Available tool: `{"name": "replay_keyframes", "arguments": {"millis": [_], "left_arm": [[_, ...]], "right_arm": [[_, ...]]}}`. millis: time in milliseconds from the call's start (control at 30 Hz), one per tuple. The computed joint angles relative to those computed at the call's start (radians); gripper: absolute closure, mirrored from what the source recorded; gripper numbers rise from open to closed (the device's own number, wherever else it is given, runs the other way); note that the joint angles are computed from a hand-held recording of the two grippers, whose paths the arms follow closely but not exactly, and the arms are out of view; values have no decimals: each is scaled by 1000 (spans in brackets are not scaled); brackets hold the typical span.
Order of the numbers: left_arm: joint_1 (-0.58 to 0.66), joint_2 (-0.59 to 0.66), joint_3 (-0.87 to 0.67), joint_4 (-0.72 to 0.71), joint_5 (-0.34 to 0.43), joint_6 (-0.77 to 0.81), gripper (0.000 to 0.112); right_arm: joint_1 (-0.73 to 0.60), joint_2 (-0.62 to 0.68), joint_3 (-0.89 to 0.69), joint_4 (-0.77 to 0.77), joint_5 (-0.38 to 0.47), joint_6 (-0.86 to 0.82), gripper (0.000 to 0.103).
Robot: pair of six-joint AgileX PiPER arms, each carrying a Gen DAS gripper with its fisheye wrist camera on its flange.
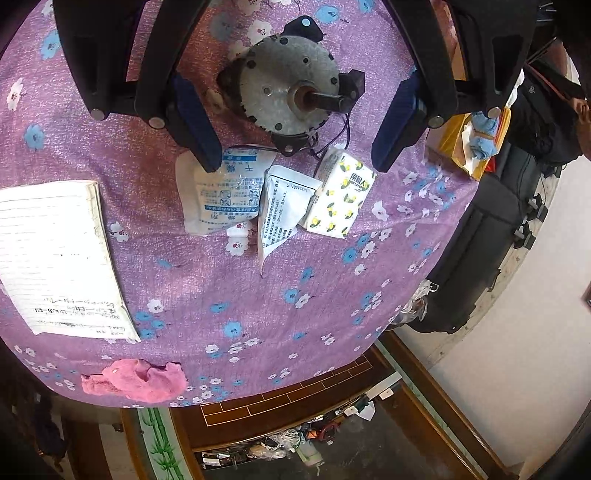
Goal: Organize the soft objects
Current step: 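Move both tools back toward the motor and white packets, then grasp the lemon-print white box with the left tool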
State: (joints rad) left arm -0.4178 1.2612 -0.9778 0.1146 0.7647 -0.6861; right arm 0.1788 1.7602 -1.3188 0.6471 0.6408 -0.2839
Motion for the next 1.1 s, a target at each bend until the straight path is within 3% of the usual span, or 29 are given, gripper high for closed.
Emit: {"name": "replay_keyframes", "arguments": {"millis": [500, 633, 767, 933, 1100], "left_arm": [[38, 48, -9, -67, -16, 57, 53], [56, 70, -27, -81, -7, 90, 53], [92, 111, -72, -124, 15, 165, 53], [156, 179, -186, -202, 100, 293, 53], [166, 283, -344, -182, 154, 323, 53]], "right_arm": [[14, -50, 61, 84, -59, -55, 20], [33, -46, 45, -29, -59, 50, 20], [75, -47, 25, -275, -73, 267, 21], [58, -47, 25, -256, -66, 248, 20], [63, -29, 6, -276, -51, 250, 21]]}}
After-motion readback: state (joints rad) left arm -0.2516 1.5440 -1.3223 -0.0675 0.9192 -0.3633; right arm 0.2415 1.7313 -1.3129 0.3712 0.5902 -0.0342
